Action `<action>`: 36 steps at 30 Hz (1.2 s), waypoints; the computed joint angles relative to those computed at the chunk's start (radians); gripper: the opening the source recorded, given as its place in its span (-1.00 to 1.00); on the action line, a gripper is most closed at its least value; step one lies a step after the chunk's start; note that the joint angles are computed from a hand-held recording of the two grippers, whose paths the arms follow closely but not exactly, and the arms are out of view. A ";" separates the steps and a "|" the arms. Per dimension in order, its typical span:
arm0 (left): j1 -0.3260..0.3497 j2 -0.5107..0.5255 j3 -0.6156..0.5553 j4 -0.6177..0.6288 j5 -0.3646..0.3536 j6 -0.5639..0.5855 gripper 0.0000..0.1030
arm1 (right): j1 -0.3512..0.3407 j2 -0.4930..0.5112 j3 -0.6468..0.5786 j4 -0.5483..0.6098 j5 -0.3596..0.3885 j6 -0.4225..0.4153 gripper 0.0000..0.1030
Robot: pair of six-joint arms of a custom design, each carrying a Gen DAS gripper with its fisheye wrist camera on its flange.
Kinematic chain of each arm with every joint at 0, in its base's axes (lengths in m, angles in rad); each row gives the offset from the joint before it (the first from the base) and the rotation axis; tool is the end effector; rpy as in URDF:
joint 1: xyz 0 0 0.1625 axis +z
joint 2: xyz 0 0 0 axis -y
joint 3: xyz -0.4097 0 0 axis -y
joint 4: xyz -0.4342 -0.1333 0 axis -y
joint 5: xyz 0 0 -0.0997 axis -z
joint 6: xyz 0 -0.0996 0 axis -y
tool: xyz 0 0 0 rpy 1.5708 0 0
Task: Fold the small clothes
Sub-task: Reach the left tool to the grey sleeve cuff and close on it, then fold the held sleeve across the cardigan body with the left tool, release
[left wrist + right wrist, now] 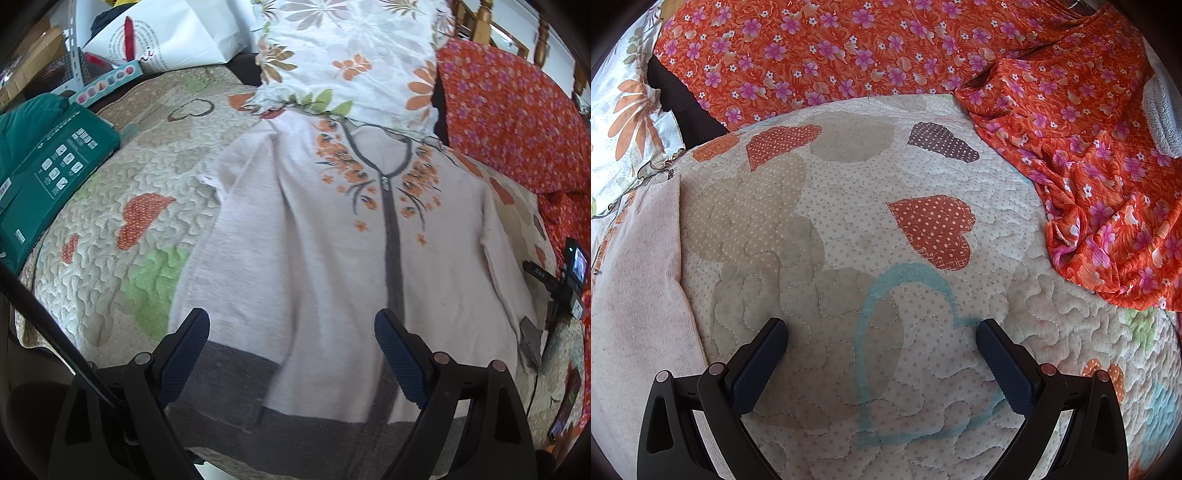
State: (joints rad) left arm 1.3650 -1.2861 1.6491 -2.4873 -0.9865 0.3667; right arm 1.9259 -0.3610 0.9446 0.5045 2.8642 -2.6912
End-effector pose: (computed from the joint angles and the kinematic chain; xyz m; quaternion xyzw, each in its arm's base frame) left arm 0.0516 -0.6742 0.3833 0.1846 0.9059 -0.2385 0.2972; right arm 0.2681 -0.6151 -0.0025 -0.1808 -0.7672 0.4048 0.4635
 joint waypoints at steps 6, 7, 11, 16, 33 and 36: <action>0.046 0.113 -0.169 -0.053 0.037 0.009 0.75 | 0.000 0.000 0.000 0.000 0.000 0.000 1.00; 0.058 0.146 -0.218 -0.042 0.041 -0.001 0.75 | 0.000 0.000 0.000 0.000 0.000 0.000 1.00; 0.103 0.269 -0.421 0.087 0.035 -0.088 0.75 | 0.000 0.000 0.000 0.000 0.000 0.000 1.00; 0.122 0.349 -0.520 0.158 -0.002 -0.049 0.75 | 0.000 0.000 0.000 0.000 0.000 0.000 1.00; 0.104 0.576 -0.913 -0.114 0.307 0.319 -1.00 | 0.000 0.001 -0.001 0.002 0.000 0.001 1.00; 0.113 0.487 -0.858 0.044 0.179 0.224 -0.71 | 0.000 0.001 -0.001 0.002 0.000 0.001 1.00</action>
State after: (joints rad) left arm 1.4782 -0.7988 0.7914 -2.4437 -0.8079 0.5905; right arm 1.9260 -0.3605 0.9437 0.5062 2.8643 -2.6899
